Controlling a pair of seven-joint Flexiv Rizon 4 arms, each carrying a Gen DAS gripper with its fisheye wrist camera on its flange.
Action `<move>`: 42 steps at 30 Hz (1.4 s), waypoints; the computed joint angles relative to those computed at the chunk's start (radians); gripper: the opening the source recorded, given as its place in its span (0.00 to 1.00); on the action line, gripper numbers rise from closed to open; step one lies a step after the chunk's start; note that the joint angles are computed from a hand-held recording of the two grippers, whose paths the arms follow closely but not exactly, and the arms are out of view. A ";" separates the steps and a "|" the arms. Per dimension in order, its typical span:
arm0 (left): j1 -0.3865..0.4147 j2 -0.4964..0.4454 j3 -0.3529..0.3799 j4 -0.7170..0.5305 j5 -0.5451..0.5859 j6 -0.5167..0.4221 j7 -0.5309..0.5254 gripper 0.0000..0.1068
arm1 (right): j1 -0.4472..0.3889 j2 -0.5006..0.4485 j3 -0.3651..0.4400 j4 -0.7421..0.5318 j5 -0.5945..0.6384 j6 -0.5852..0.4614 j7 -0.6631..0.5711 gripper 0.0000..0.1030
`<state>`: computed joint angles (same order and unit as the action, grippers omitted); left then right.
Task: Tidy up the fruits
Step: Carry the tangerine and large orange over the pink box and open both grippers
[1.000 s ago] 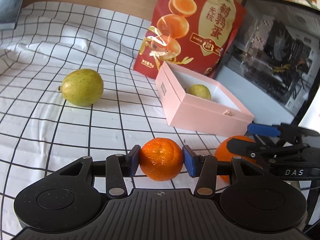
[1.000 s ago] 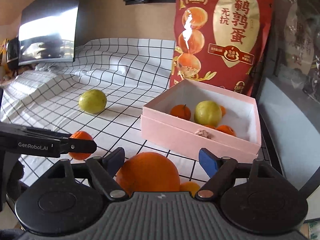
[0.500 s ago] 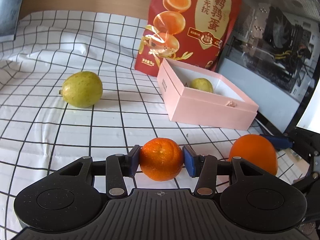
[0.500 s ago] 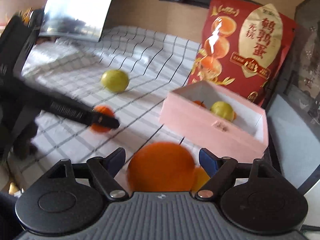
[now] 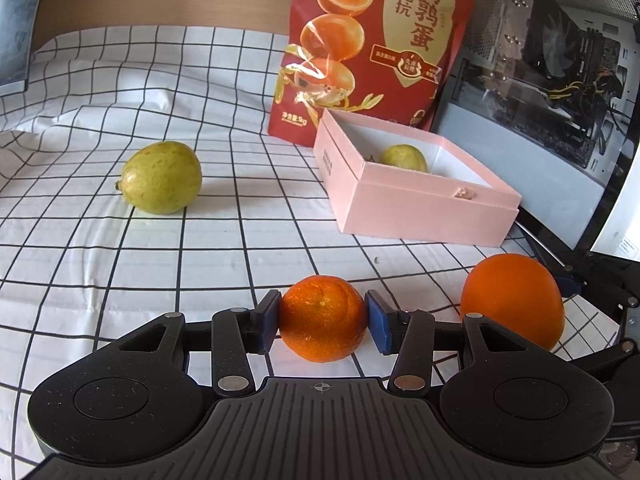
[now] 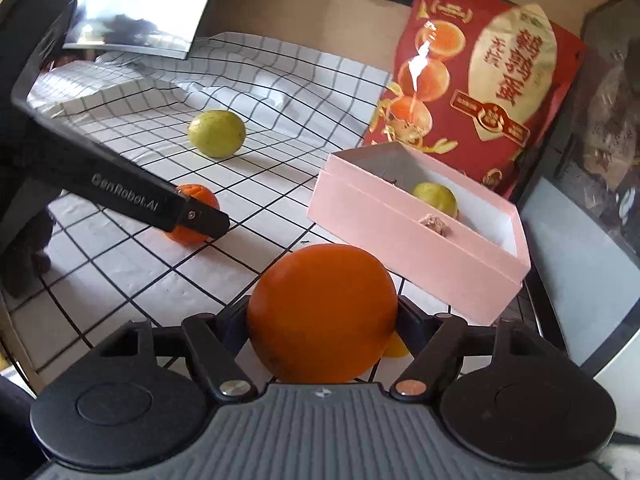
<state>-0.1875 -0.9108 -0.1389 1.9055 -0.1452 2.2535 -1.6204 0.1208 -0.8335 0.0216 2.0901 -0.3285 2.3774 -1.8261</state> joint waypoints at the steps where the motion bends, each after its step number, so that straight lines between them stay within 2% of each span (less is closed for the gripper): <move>1: -0.001 -0.001 0.002 0.000 -0.001 0.001 0.001 0.48 | -0.028 0.007 0.019 0.000 -0.035 -0.021 0.031 0.72; 5: -0.005 -0.001 0.004 -0.001 -0.004 0.003 0.002 0.48 | -0.210 0.027 0.128 -0.006 -0.304 -0.114 0.225 0.72; 6: -0.005 -0.001 0.004 -0.001 -0.004 0.003 0.002 0.48 | -0.230 0.028 0.136 -0.006 -0.345 -0.121 0.254 0.72; 10: -0.003 0.000 0.003 -0.001 0.000 0.000 0.003 0.48 | -0.183 0.042 0.092 0.011 -0.313 -0.091 0.243 0.71; 11: 0.021 -0.001 -0.022 -0.001 0.020 0.000 0.004 0.48 | -0.188 0.046 0.093 0.012 -0.319 -0.091 0.254 0.71; 15: 0.236 -0.024 -0.222 -0.071 0.289 -0.067 -0.100 0.48 | -0.234 0.076 0.110 0.008 -0.366 -0.059 0.325 0.71; 18: 0.269 -0.033 -0.279 -0.193 0.363 -0.127 -0.093 0.48 | -0.224 0.119 0.096 -0.025 -0.355 -0.044 0.373 0.71; 19: 0.285 -0.043 -0.310 -0.241 0.384 -0.163 -0.090 0.48 | -0.200 0.135 0.082 -0.045 -0.321 -0.054 0.377 0.71; 21: 0.338 -0.098 -0.422 -0.358 0.432 -0.279 -0.068 0.48 | -0.149 0.158 0.054 -0.105 -0.243 -0.102 0.393 0.71; 23: 0.347 -0.163 -0.497 -0.478 0.413 -0.409 -0.010 0.47 | -0.083 0.166 0.015 -0.182 -0.140 -0.165 0.393 0.71; 25: 0.301 -0.191 -0.487 -0.596 0.337 -0.614 0.046 0.47 | 0.005 0.156 -0.050 -0.262 -0.015 -0.220 0.358 0.71; 26: 0.276 -0.200 -0.466 -0.634 0.307 -0.672 0.059 0.47 | 0.044 0.145 -0.081 -0.306 0.041 -0.257 0.347 0.71; 27: 0.264 -0.212 -0.460 -0.655 0.294 -0.686 0.077 0.47 | 0.061 0.135 -0.093 -0.345 0.069 -0.299 0.349 0.71; 29: 0.286 -0.226 -0.498 -0.628 0.298 -0.631 0.128 0.48 | 0.039 0.103 -0.067 -0.432 0.053 -0.406 0.375 0.71; 32: 0.346 -0.208 -0.547 -0.522 0.316 -0.499 0.173 0.48 | -0.007 0.039 -0.006 -0.548 0.009 -0.555 0.413 0.71; 34: 0.350 -0.138 -0.481 -0.429 0.297 -0.412 0.164 0.48 | -0.034 -0.015 0.044 -0.638 -0.004 -0.670 0.440 0.71; 36: 0.328 -0.061 -0.371 -0.336 0.251 -0.297 0.136 0.48 | -0.050 -0.081 0.086 -0.737 0.002 -0.775 0.454 0.71; 38: 0.301 0.004 -0.256 -0.251 0.203 -0.184 0.086 0.48 | -0.025 -0.131 0.059 -0.806 0.023 -0.830 0.478 0.71; 39: 0.297 0.028 -0.219 -0.216 0.189 -0.149 0.061 0.48 | 0.002 -0.155 0.021 -0.839 0.031 -0.851 0.501 0.71; 41: 0.326 0.061 -0.191 -0.161 0.197 -0.127 0.012 0.48 | 0.044 -0.201 -0.047 -0.901 0.040 -0.894 0.553 0.71; 42: 0.351 0.075 -0.194 -0.136 0.218 -0.136 -0.009 0.48 | 0.048 -0.222 -0.050 -0.936 0.039 -0.928 0.563 0.72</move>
<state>0.1635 -0.8361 -0.3326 1.7694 0.0731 2.1179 -1.6292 0.1683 -1.0555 -0.0282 1.1543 -0.2898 1.4492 -1.2634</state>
